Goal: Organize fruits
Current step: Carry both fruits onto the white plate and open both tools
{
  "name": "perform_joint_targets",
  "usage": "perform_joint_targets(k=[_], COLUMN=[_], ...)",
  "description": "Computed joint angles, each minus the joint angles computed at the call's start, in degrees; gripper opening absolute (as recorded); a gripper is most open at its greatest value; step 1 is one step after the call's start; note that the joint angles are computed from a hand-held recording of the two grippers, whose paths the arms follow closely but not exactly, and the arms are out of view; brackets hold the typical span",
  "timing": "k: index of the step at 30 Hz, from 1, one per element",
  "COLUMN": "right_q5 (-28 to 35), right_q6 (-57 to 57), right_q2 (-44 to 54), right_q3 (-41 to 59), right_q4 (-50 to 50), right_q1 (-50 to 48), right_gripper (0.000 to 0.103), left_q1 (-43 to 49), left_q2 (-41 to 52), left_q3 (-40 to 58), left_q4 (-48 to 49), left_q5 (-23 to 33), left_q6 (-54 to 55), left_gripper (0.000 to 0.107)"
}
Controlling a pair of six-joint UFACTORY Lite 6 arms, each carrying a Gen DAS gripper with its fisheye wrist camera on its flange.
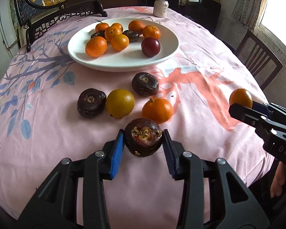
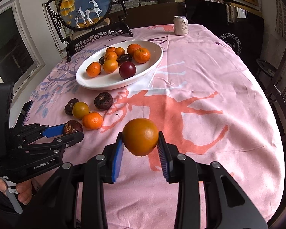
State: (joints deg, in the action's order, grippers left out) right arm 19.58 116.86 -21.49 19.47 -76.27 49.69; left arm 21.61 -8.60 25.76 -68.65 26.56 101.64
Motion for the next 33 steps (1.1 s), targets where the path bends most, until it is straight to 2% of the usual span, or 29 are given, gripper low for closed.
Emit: perform_joint_targets(k=[11,14,16,19,21,27,29,33], right_q5=[-0.53,-2.14,-3.55,-8.35,-9.43,-5.19,-2.99,1.26], right_q6=[-0.86,-6.23,-17.19,-35.18,-47.17,-79.37,-86.11,-90.35], right_q2=[7.96,10.29,12.40,18.03,24.50,47.64,53.47,60.82], right_q3=[6.44,9.58,13.56,21.60,29.44,57.08,64.20,74.11], right_q4=[0.38,3.35,10.81,22.31,30.68,56.26,62.16,65.49], right_q1=[1.30,-0.42,-2.79,-8.56,-11.71,-18.07,-19.45,-20.83], right_gripper=[0.035,0.035,0.035,0.035,0.035,0.035,0.035,0.035], left_q1=[9.18,9.55,8.96,5.69,2.47,-5.96,-7.31,-8.72], left_q2=[1.73,4.01,6.92,14.56,22.02,46.89,54.83,62.51], left_q3=[7.14,12.42,18.03,30.08,41.05,74.66,85.13,94.79], left_q4=[7.42,8.25,9.11,12.21,16.50,34.15,39.09,42.41], left_q5=[9.15,9.97,10.25,8.74,7.54,7.53,10.44,12.92], left_q6=[-3.91,-6.26,-9.33,-16.92,-25.56,-51.78,-58.63,-63.30], left_gripper=[0.040,0.040,0.040,0.040,0.040,0.040,0.040,0.040])
